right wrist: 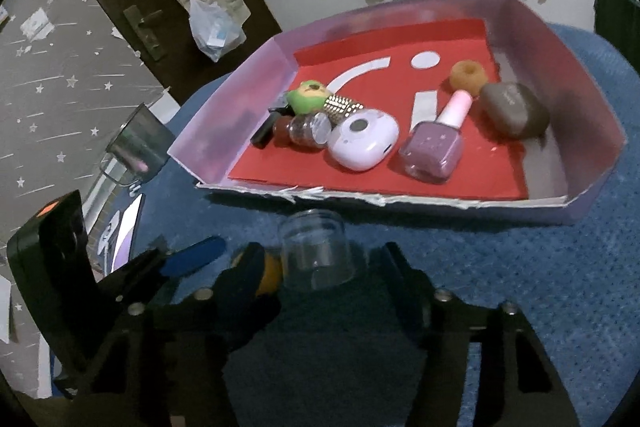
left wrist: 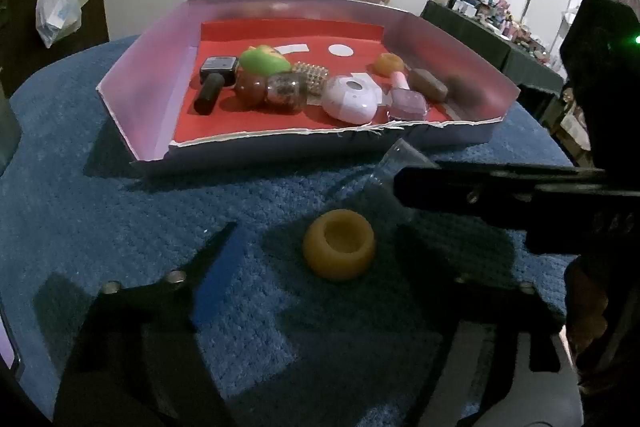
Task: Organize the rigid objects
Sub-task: 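Grasp the clear plastic cup with the right tool while the left tool grasps the amber ring, then carry the clear cup and amber ring over the red box with both tools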
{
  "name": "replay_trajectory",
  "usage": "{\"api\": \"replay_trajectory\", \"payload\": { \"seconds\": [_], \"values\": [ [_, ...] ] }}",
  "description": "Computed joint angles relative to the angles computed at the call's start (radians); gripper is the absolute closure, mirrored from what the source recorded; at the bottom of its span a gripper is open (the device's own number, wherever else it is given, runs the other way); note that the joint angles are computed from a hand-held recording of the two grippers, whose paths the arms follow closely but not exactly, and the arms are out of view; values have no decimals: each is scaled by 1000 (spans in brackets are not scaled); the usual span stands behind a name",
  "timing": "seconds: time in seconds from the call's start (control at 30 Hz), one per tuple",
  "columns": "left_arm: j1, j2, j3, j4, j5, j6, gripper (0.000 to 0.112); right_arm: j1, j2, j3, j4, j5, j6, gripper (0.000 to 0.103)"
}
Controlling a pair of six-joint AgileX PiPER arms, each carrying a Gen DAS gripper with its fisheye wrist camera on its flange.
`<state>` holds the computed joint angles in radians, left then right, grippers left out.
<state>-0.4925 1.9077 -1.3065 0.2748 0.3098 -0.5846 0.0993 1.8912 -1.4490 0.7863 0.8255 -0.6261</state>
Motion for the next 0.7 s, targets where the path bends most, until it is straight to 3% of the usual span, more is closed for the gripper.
{"api": "replay_trajectory", "payload": {
  "seconds": [0.17, 0.33, 0.47, 0.7],
  "values": [
    [3, -3, 7, -12, -15, 11, 57, 16, 22, -21, 0, 13, 3, 52],
    [-31, 0, 11, 144, -4, -112, 61, 27, 39, -36, -13, 13, 18, 60],
    [-54, -2, 22, 241, 1, -194, 75, 21, 38, -33, -6, 16, 18, 61],
    [-57, -14, 41, 252, -11, -206, 76, 2, 3, 7, 21, 13, -8, 62]
  ]
}}
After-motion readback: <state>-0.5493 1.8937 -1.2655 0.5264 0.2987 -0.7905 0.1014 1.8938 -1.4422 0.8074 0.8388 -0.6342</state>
